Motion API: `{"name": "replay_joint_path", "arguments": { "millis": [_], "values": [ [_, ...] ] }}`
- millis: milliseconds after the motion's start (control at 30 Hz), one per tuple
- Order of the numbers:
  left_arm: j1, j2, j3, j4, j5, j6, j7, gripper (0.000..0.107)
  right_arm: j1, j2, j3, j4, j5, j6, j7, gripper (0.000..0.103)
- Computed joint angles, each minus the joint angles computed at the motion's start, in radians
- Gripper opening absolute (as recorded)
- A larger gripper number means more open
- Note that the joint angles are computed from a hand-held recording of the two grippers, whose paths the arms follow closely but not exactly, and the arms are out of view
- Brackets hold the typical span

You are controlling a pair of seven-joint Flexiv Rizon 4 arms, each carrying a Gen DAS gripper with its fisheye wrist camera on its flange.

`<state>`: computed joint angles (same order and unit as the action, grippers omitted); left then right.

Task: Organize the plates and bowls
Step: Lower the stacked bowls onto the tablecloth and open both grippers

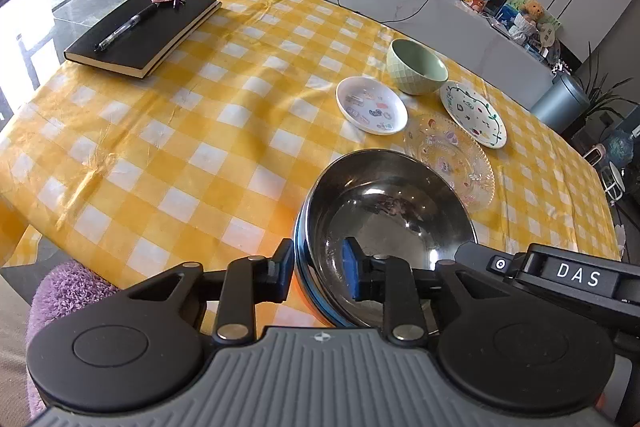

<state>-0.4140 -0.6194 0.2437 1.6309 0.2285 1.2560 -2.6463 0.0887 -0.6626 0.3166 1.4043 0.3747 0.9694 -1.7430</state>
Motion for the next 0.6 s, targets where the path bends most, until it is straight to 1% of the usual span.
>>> {"name": "replay_joint_path", "arguments": {
  "millis": [133, 267, 400, 500, 600],
  "values": [
    [-0.027, 0.012, 0.034, -0.018, 0.038, -0.023, -0.027, 0.035, -0.017, 0.013, 0.022, 0.011, 0.026, 0.052, -0.051, 0.036],
    [-0.034, 0.014, 0.042, -0.057, 0.087, -0.038, -0.027, 0.036, -0.024, 0.017, 0.028, 0.009, 0.036, 0.099, -0.091, 0.038],
    [-0.023, 0.0, 0.025, -0.123, 0.122, -0.072, 0.018, 0.036, -0.022, 0.008, 0.011, -0.007, 0.027, 0.128, -0.068, 0.044],
    [-0.01, -0.016, 0.007, -0.171, 0.137, -0.082, 0.063, 0.039, -0.022, -0.007, 0.0, -0.027, 0.014, 0.141, -0.038, 0.045],
    [0.021, -0.035, -0.034, -0.211, 0.119, -0.081, 0.137, 0.04, -0.028, -0.025, -0.002, -0.055, 0.0, 0.138, -0.011, 0.045]
  ]
}}
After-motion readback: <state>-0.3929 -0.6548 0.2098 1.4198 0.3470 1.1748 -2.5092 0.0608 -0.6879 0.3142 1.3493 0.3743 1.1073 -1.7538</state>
